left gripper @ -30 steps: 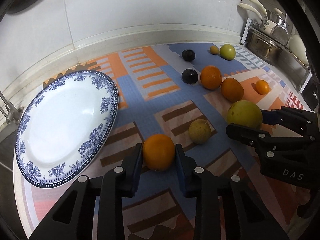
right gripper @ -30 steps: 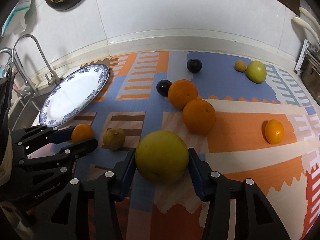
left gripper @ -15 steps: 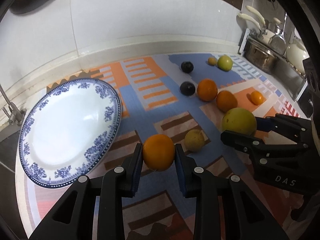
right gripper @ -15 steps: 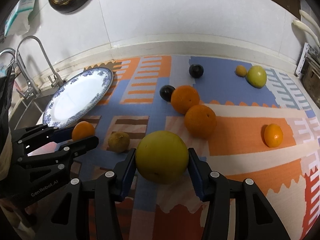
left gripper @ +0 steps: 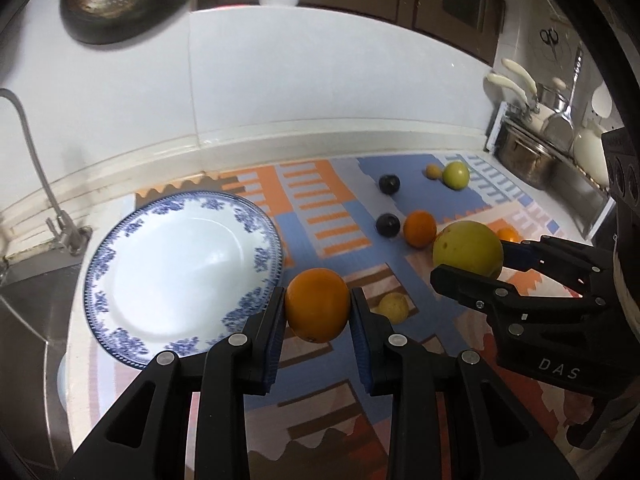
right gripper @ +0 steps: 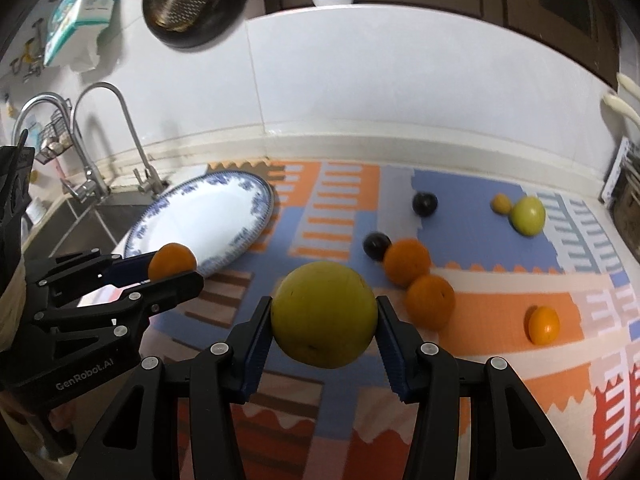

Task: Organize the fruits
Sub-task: 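Carry the orange with the left gripper while the right carries the grapefruit onto the plate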

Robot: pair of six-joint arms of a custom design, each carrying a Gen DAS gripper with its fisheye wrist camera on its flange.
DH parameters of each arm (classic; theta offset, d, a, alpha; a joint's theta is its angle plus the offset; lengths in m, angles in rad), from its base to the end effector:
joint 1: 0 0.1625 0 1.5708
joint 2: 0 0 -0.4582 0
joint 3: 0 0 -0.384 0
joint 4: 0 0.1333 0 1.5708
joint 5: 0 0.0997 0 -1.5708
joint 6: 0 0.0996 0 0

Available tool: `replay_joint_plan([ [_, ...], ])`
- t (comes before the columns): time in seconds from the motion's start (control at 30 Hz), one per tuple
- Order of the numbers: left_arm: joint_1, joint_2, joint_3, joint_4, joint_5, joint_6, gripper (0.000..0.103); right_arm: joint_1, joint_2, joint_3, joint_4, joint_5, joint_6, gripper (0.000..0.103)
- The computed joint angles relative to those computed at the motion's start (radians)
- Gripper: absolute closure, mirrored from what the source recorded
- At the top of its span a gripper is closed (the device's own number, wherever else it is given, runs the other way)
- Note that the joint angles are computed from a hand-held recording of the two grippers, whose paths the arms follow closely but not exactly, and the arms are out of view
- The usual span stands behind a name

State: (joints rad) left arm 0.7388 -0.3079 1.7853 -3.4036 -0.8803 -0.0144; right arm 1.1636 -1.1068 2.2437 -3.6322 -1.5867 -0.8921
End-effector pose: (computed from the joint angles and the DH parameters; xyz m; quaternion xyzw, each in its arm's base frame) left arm -0.3057 -0.5445 -0.1183 0.3133 0.8736 -0.2885 0.2354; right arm -0.0795 -0.5168 0.2435 0.2114 -0.8697 0.3508 0.2754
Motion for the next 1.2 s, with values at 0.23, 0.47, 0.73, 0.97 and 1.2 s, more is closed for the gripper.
replay_joint_plan([
  [0.23,-0.003,-0.022,0.029,-0.052,0.057,-0.004,0.073,0.035,0.006,-0.007,-0.001,0.027,-0.023,0.053],
  [0.47,-0.001,-0.044,0.048,-0.109,0.116,0.009,0.073,0.081,0.027,-0.025,-0.001,0.052,-0.059,0.053],
  [0.73,0.024,-0.063,0.034,-0.137,0.172,0.039,0.073,0.138,0.055,-0.09,0.072,0.069,-0.059,0.052],
  [0.97,0.054,-0.071,0.016,-0.141,0.19,0.061,0.073,0.18,0.096,-0.148,0.12,0.057,-0.074,0.052],
  [1.2,0.089,-0.062,-0.03,-0.133,0.207,0.105,0.073,0.213,0.15,-0.23,0.184,0.026,-0.069,0.052],
])
